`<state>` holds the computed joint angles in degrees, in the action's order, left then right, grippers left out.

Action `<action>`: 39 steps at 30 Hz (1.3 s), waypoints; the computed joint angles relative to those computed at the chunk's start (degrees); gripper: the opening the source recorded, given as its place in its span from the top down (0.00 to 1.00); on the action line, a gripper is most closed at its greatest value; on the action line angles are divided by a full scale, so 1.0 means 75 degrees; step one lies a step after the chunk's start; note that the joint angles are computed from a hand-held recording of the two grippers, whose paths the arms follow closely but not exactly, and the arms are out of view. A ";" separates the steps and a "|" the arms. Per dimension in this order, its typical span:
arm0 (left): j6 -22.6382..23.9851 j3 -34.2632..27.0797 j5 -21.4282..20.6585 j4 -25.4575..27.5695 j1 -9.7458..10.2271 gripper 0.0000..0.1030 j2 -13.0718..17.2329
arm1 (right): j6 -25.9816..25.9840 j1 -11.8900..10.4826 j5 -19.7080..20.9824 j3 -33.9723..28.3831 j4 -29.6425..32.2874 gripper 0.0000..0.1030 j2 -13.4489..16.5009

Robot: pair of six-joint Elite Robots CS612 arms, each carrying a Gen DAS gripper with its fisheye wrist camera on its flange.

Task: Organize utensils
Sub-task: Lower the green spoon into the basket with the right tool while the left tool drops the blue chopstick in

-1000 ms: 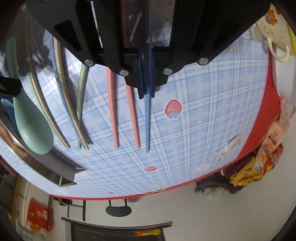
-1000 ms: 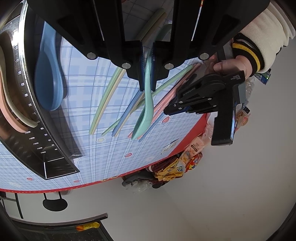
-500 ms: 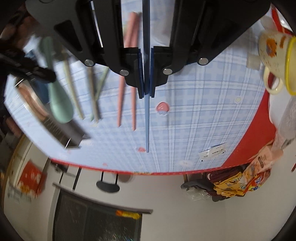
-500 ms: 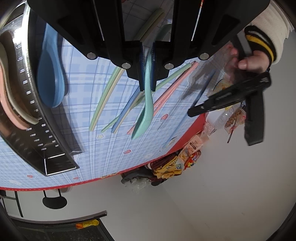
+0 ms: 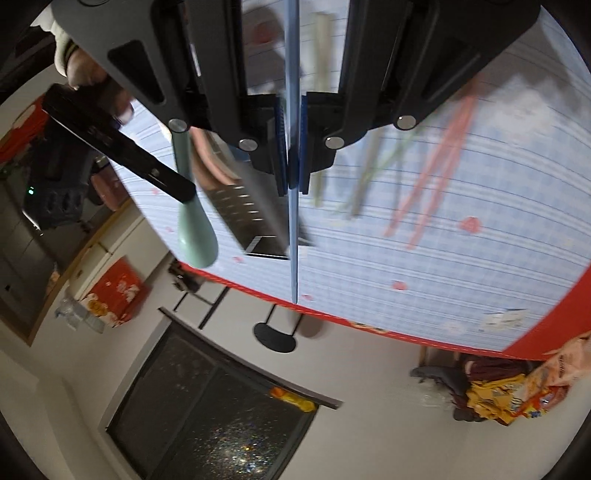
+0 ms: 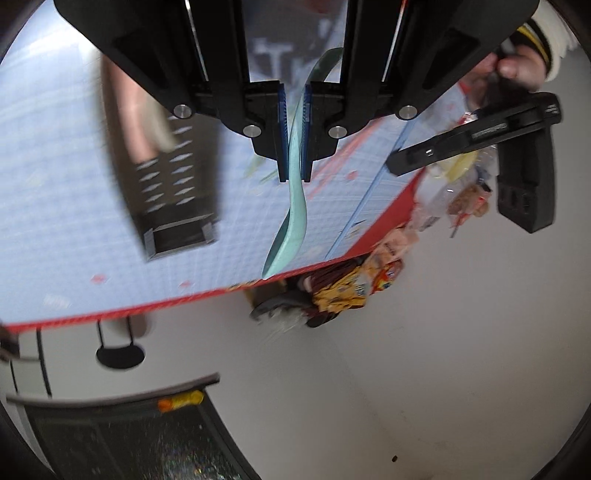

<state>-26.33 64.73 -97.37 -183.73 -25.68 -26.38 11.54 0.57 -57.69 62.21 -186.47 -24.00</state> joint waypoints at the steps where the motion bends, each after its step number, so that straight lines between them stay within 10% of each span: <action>1: -0.0096 -0.0101 -0.0052 -0.0003 -0.0037 0.90 0.0058 | -0.0152 -0.0051 -0.0066 0.0004 0.0059 0.93 -0.0016; 21: -0.2986 -0.2571 -0.0192 0.0741 -0.0523 0.90 0.1581 | -0.0305 -0.0476 -0.0181 -0.0067 0.0639 0.93 0.0146; 39: -0.2778 -0.2282 0.0623 0.0743 -0.0643 0.89 0.1459 | -0.0686 -0.0403 -0.0311 -0.0108 0.1029 0.93 0.0163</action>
<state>-47.17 47.61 -92.70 -178.16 -30.50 -15.44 6.39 -2.46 -60.02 61.40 -178.75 -22.78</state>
